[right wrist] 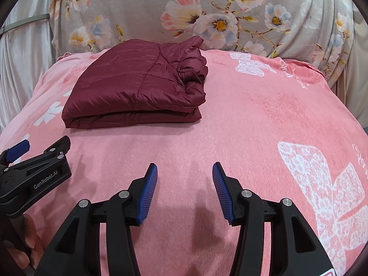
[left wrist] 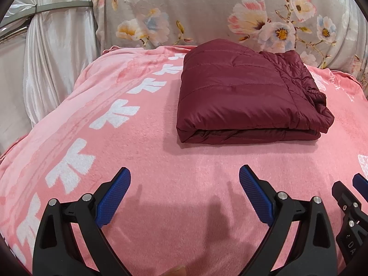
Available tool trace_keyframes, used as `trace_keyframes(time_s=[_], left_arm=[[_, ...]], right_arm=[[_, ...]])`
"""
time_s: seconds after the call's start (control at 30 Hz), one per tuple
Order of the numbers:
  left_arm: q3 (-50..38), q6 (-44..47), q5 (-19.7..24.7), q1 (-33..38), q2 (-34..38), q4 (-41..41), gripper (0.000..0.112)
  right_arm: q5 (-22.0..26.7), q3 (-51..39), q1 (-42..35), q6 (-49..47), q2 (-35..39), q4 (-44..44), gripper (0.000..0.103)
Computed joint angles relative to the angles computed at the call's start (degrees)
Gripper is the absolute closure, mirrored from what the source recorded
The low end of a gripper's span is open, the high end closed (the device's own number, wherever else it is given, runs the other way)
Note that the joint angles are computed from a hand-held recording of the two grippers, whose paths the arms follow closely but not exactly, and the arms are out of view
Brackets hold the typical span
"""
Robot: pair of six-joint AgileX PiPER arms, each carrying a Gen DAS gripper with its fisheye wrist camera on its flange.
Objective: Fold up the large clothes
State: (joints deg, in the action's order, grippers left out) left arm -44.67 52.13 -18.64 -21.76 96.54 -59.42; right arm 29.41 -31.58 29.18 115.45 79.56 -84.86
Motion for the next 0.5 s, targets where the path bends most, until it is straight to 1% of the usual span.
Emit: trace_keyframes(time_s=[0.3, 0.5], left_arm=[[0.09, -0.13, 0.0, 0.02, -0.03, 0.17, 0.019], [0.2, 0.14, -0.3, -0.15, -0.17, -0.17, 0.019]], right_arm=[[1.48, 0.06, 1.07, 0.09, 0.17, 0.33, 0.054], [1.22, 0.16, 0.86, 0.12, 0.12, 0.13, 0.053]])
